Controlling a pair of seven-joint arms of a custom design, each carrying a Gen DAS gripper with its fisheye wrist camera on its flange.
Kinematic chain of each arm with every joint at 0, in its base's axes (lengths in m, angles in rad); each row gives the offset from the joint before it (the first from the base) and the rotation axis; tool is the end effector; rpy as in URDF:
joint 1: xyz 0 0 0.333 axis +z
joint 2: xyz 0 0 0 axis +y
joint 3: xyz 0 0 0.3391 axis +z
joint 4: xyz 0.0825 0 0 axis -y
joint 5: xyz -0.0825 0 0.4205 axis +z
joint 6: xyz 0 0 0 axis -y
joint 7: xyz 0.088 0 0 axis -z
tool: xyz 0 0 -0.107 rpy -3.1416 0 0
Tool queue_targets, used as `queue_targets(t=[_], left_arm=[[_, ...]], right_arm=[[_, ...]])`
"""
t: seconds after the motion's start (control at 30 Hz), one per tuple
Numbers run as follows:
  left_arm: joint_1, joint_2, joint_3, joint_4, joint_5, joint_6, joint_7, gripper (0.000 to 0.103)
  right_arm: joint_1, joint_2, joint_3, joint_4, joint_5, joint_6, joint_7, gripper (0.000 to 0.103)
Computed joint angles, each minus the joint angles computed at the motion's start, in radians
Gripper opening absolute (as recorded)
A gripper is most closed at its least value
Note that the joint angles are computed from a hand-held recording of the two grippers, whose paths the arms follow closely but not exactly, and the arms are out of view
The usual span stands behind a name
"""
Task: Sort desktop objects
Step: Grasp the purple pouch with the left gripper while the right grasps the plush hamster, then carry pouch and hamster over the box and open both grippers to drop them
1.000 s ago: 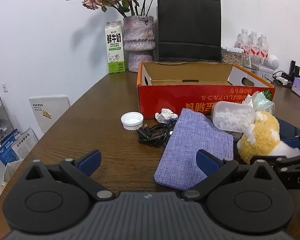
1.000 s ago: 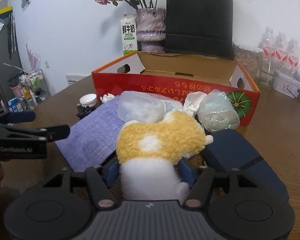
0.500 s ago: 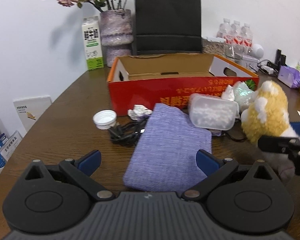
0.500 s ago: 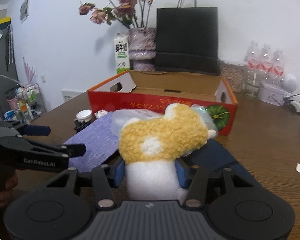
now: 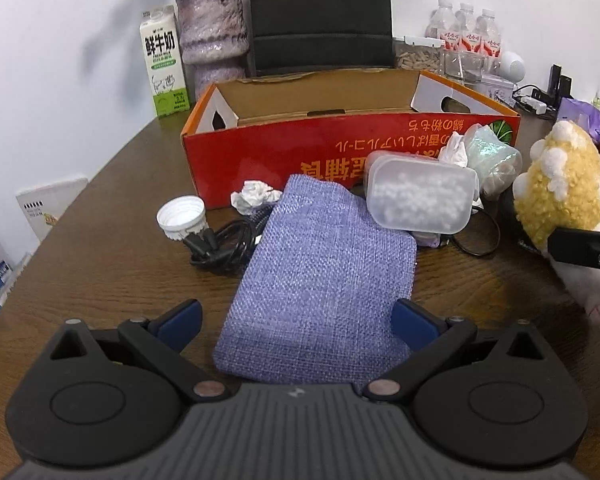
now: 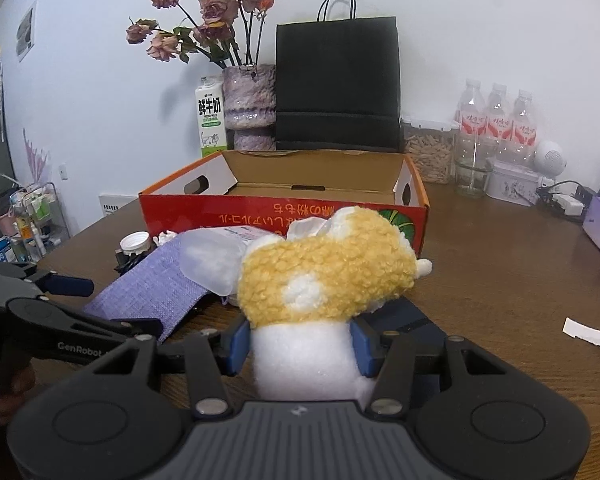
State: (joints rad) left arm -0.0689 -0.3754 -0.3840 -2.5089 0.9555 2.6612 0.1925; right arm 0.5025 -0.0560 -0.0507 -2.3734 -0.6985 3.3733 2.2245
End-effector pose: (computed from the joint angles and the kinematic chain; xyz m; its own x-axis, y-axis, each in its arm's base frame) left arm 0.4190 -0.2350 0.4495 0.1779 -0.9811 -0.0766 -0.6568 -0.0604 -0.7516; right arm 0.4613 0.3023 0.4563 0.5588 -0.8275 -0.0557 -0.4676 -0.2589 -0.8452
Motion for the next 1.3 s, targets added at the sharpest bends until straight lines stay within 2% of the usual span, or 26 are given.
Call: queue_targets(t=[0.07, 0.17, 0.27, 0.33, 0.4, 0.47, 0.67, 0.9, 1.3], left_arm=[[0.0, -0.001, 0.003, -0.003, 0.001, 0.011, -0.004, 0.103], [0.001, -0.005, 0.004, -0.01, 0.004, 0.034, -0.007, 0.088], [0.0, -0.014, -0.004, -0.013, -0.003, 0.029, 0.0, 0.08], [-0.002, -0.023, -0.009, -0.015, -0.004, 0.024, 0.006, 0.07], [-0.001, -0.031, -0.018, -0.015, -0.004, 0.011, 0.005, 0.053], [-0.004, -0.04, -0.016, -0.02, -0.008, 0.013, 0.009, 0.042], [0.01, -0.086, -0.038, -0.038, 0.005, 0.02, -0.015, 0.027], [0.046, -0.145, -0.069, -0.057, 0.054, 0.059, -0.078, 0.016], [0.148, -0.215, -0.134, -0.056, 0.173, 0.137, -0.227, 0.015]], right_arm=[[0.001, 0.003, -0.001, 0.002, -0.003, -0.002, 0.004, 0.05], [-0.003, 0.004, 0.002, 0.002, -0.005, -0.002, 0.01, 0.05], [-0.005, 0.006, 0.005, 0.002, -0.003, -0.003, 0.009, 0.05], [0.005, 0.006, -0.009, 0.006, -0.03, -0.005, 0.034, 0.05], [0.008, 0.006, -0.012, 0.008, -0.042, -0.008, 0.044, 0.05], [0.006, 0.005, -0.007, 0.005, -0.035, -0.006, 0.039, 0.05], [-0.02, -0.005, 0.035, -0.013, 0.055, -0.003, -0.039, 0.05], [-0.018, -0.02, 0.047, -0.037, 0.145, 0.01, -0.121, 0.05], [-0.036, -0.024, 0.099, -0.04, 0.284, 0.049, -0.252, 0.05]])
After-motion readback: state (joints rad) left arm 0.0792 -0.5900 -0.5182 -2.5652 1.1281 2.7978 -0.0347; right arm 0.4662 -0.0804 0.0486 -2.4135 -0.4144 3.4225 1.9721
